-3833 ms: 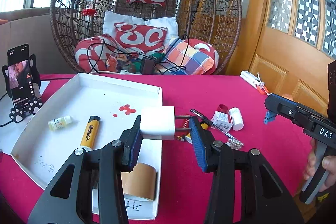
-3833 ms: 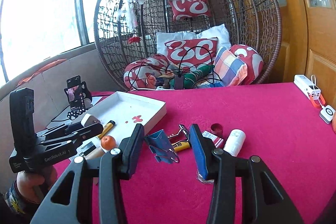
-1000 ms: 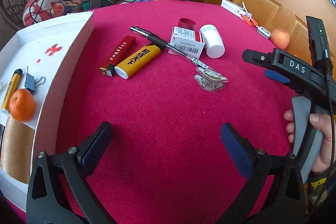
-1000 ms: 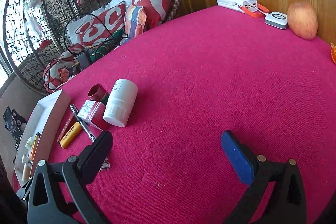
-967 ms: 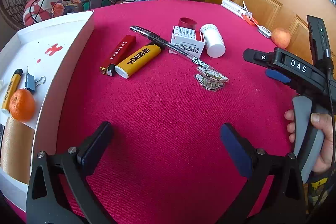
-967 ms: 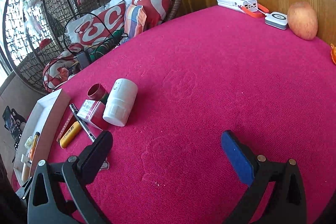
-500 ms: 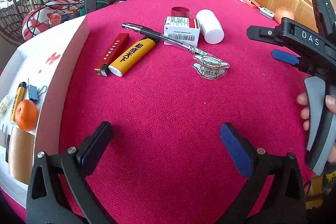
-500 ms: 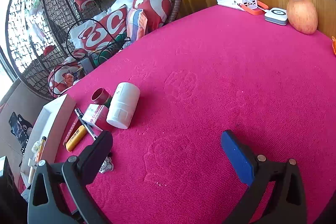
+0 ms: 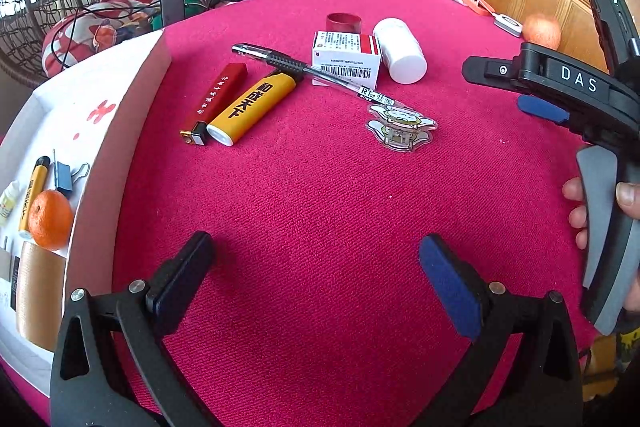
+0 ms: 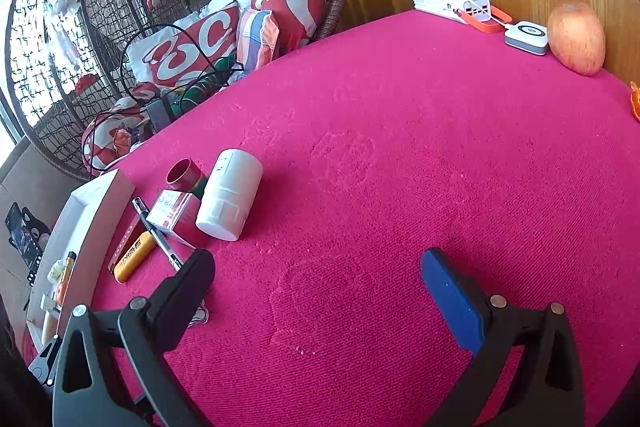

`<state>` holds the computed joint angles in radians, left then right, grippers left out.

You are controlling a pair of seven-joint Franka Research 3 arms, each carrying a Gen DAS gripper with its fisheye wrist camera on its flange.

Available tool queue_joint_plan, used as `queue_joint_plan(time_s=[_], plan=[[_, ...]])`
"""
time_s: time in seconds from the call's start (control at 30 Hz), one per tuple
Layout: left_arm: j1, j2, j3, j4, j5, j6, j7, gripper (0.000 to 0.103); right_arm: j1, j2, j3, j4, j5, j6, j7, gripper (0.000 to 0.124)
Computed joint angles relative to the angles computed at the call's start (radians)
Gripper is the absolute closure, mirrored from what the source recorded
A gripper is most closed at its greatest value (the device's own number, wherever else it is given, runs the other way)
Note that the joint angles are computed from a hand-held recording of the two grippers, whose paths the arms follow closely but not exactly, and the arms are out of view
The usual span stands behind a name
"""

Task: Organize rigid objects
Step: 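Withdraw both open grippers from the tray back over the table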

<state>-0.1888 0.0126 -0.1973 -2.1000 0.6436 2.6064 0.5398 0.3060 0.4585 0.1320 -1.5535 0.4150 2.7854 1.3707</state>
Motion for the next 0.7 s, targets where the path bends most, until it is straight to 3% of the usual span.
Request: queue_joint_plan(time_s=[0.43,0.7], plan=[[-0.001,0.001,0.0,0.002,0.0,-0.001,0.0,0.0,0.028,-0.008,-0.029,-0.011,-0.04,0.012,0.032,0.021],[0.0,-0.002,0.001,-0.002,-0.001,0.001,0.001,0.0,0.103,-0.067,-0.087,-0.13,-0.177,0.227,0.072,0.021]])
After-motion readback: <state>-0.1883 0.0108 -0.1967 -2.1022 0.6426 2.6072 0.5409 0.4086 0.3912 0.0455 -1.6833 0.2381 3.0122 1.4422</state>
